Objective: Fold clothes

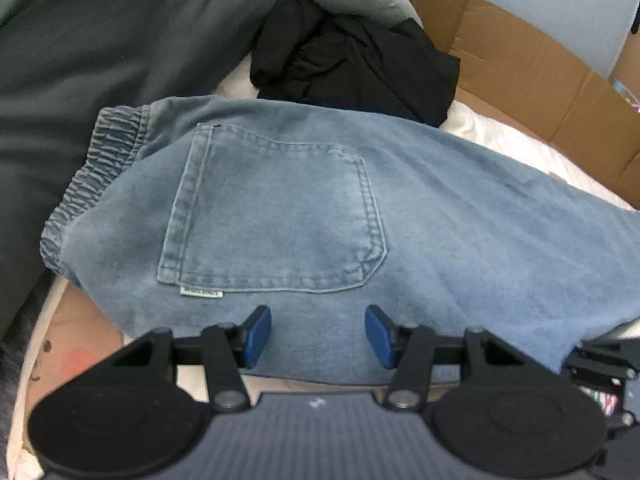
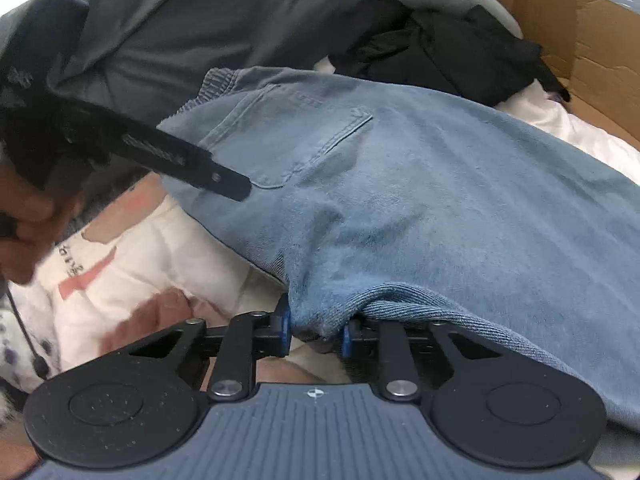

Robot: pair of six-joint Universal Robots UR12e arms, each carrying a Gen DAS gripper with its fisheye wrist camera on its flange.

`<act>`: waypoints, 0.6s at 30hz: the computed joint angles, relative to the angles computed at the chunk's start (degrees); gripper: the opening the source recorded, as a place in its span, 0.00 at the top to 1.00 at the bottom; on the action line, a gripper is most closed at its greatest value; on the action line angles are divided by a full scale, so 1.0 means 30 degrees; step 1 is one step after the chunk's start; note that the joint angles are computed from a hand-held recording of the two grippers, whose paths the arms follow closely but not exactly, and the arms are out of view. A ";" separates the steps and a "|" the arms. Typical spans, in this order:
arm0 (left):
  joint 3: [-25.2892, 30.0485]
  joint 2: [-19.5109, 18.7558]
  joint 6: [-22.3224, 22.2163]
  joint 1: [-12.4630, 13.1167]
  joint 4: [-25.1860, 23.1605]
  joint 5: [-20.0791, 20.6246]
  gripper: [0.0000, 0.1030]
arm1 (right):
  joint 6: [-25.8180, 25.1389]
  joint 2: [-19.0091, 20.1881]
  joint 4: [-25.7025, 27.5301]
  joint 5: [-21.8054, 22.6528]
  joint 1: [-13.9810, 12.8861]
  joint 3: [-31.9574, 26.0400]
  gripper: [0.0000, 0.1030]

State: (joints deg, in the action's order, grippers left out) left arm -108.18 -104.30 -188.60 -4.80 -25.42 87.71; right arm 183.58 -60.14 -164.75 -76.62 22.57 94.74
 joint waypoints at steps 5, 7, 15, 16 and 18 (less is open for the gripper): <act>-0.0320 0.0053 -0.0380 0.0275 0.0843 -0.0553 0.46 | 0.2780 -0.0665 0.0588 -0.0403 0.0191 0.0328 0.84; -0.0452 0.0094 -0.0657 0.0383 0.1068 -0.0684 0.46 | 0.4203 -0.0877 0.0745 -0.0368 0.0176 0.0504 0.86; -0.0910 0.0232 -0.0750 0.0491 0.1965 -0.1093 0.47 | 0.5185 -0.1309 0.1514 -0.0828 0.0414 0.0761 0.91; -0.0924 0.0214 -0.0373 0.0448 0.2065 -0.1192 0.47 | 0.5078 -0.1349 0.1694 -0.0834 0.0440 0.0758 1.00; -0.0940 0.0173 0.0404 0.0357 0.2254 -0.1385 0.47 | 0.5005 -0.1470 0.2063 -0.0686 0.0463 0.0841 1.00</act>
State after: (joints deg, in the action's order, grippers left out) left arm -111.00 -103.78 -187.39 -3.73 -18.66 83.55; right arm 198.59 -64.55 -158.56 -78.68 23.96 97.26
